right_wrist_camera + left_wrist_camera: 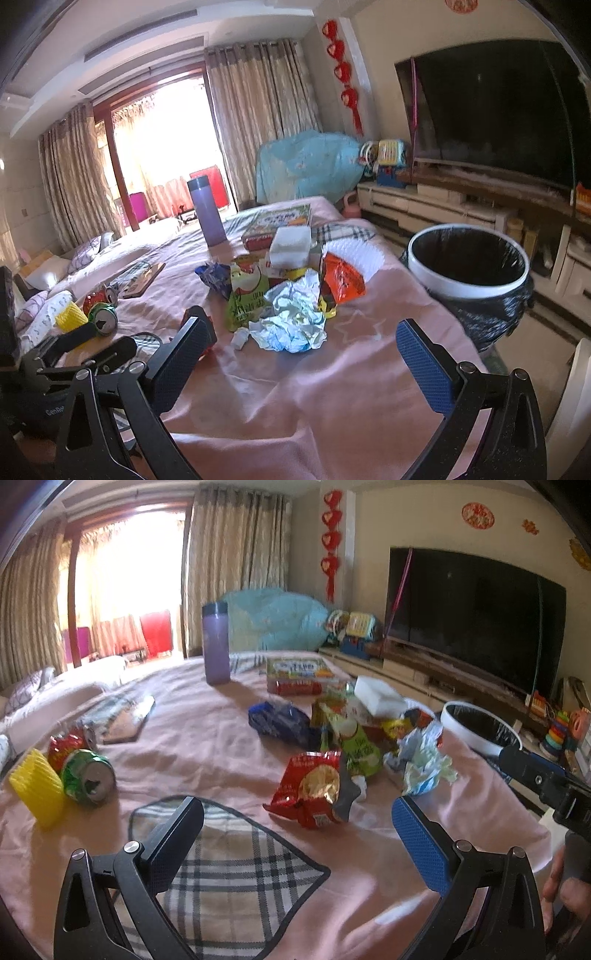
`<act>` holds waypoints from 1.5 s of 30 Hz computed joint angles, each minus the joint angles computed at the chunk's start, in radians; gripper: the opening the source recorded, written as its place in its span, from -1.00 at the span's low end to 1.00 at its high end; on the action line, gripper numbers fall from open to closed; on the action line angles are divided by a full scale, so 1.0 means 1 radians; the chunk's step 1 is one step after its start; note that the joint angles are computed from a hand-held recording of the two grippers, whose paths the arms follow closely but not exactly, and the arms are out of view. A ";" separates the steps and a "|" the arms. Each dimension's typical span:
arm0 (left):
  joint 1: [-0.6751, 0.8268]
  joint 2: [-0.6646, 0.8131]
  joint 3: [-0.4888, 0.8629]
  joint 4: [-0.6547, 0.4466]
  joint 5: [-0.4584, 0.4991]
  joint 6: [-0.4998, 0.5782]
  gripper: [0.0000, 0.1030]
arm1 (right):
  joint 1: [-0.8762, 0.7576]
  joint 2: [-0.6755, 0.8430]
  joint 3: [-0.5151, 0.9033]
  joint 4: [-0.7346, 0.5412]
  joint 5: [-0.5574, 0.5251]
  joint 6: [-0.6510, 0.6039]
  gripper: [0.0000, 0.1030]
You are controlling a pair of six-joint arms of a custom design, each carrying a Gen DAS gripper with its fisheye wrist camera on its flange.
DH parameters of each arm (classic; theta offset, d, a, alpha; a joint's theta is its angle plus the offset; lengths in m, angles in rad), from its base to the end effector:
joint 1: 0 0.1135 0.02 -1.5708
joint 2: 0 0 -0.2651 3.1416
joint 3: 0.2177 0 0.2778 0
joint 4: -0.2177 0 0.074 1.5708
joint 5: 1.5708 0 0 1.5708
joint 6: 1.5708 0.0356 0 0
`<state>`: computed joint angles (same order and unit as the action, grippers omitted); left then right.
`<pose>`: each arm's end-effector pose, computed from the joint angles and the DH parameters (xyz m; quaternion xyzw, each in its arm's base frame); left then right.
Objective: Collect trash
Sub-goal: 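Grasp the red chip bag with the left gripper while the right grasps crumpled tissue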
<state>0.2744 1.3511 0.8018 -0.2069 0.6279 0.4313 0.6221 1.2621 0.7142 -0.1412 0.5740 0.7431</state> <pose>0.2941 0.0611 0.2112 0.1904 0.8610 -0.1359 0.4515 0.2408 0.1489 0.2099 0.1730 0.8585 0.0595 0.4791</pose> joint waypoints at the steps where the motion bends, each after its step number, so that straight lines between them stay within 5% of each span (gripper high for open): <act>1: -0.012 0.021 0.016 -0.008 -0.013 0.000 0.98 | -0.013 0.010 0.002 0.007 -0.020 -0.001 0.98; 14: -0.143 0.283 0.222 -0.012 -0.137 -0.064 0.90 | -0.209 0.266 0.099 0.077 -0.352 -0.027 0.63; 16: -0.157 0.322 0.253 -0.028 -0.145 -0.063 0.75 | -0.220 0.289 0.103 0.092 -0.390 -0.028 0.56; 18: -0.167 0.357 0.282 -0.052 -0.141 -0.057 0.32 | -0.228 0.314 0.114 0.104 -0.429 -0.037 0.05; 20: -0.169 0.391 0.313 -0.087 -0.130 -0.045 -0.11 | -0.224 0.309 0.111 0.109 -0.434 -0.048 -0.11; 23: -0.164 0.401 0.320 -0.086 -0.104 -0.044 -0.50 | -0.217 0.274 0.099 0.101 -0.428 -0.063 -0.64; 27: -0.159 0.391 0.329 -0.111 -0.066 -0.041 -0.79 | -0.229 0.233 0.078 0.092 -0.440 -0.063 -0.69; 45: -0.298 0.270 0.310 -0.182 0.021 -0.007 -0.82 | -0.399 -0.133 -0.116 0.016 -0.436 -0.048 -0.72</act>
<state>-0.0235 1.6212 1.1118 -0.3886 0.6487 0.4240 0.2230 1.1295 0.5981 -0.1256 0.1376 0.6949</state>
